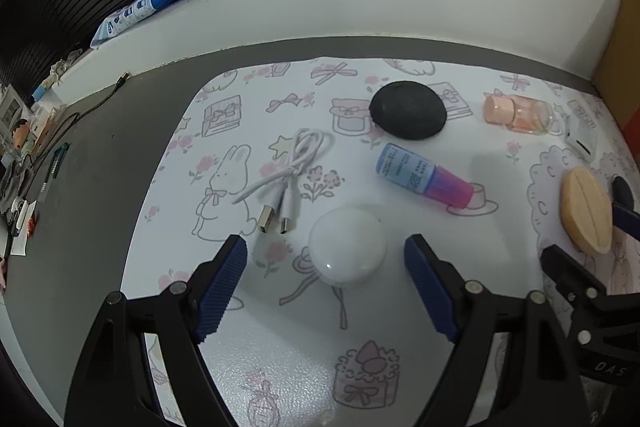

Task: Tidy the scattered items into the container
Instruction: 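Grasp the white round object with the left tool while the right tool grasps the beige powder puff, then lift the white object and powder puff toward the cardboard box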

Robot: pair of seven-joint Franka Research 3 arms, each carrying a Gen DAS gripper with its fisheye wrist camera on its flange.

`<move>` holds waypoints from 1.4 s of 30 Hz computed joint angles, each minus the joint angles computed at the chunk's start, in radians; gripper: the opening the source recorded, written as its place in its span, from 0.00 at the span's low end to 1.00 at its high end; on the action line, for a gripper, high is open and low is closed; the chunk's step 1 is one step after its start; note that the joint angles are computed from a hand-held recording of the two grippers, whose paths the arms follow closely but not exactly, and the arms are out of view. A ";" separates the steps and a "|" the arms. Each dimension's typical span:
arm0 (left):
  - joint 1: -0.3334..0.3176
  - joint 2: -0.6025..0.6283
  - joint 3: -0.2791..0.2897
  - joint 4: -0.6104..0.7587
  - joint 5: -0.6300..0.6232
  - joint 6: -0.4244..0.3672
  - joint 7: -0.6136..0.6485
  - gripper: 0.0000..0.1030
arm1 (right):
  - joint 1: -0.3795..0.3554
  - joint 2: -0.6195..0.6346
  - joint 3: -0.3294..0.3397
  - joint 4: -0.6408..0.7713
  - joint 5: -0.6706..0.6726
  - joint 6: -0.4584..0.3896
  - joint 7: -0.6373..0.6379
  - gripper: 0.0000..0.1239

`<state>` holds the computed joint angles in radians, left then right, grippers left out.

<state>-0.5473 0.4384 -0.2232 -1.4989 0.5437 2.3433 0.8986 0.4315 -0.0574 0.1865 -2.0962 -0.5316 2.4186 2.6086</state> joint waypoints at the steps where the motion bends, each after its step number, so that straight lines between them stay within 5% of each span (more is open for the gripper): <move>1: 0.000 -0.001 0.000 -0.002 0.000 0.002 -0.003 0.78 | 0.001 0.003 0.001 0.003 -0.004 -0.006 -0.003 0.83; 8: 0.001 -0.004 0.000 -0.006 -0.001 0.004 -0.005 0.77 | 0.003 0.001 -0.001 0.007 -0.006 -0.016 -0.001 0.77; 15: 0.011 -0.007 -0.022 -0.021 -0.035 0.058 0.052 0.34 | 0.001 -0.008 0.002 0.010 -0.010 -0.021 -0.007 0.55; 28: -0.007 0.003 -0.008 -0.003 -0.027 0.044 0.045 0.34 | -0.009 -0.028 0.008 -0.006 -0.016 -0.018 -0.001 0.27; 42: 0.002 -0.029 -0.017 -0.010 -0.040 0.026 0.038 0.34 | -0.026 -0.059 0.025 -0.012 -0.035 -0.009 0.019 0.24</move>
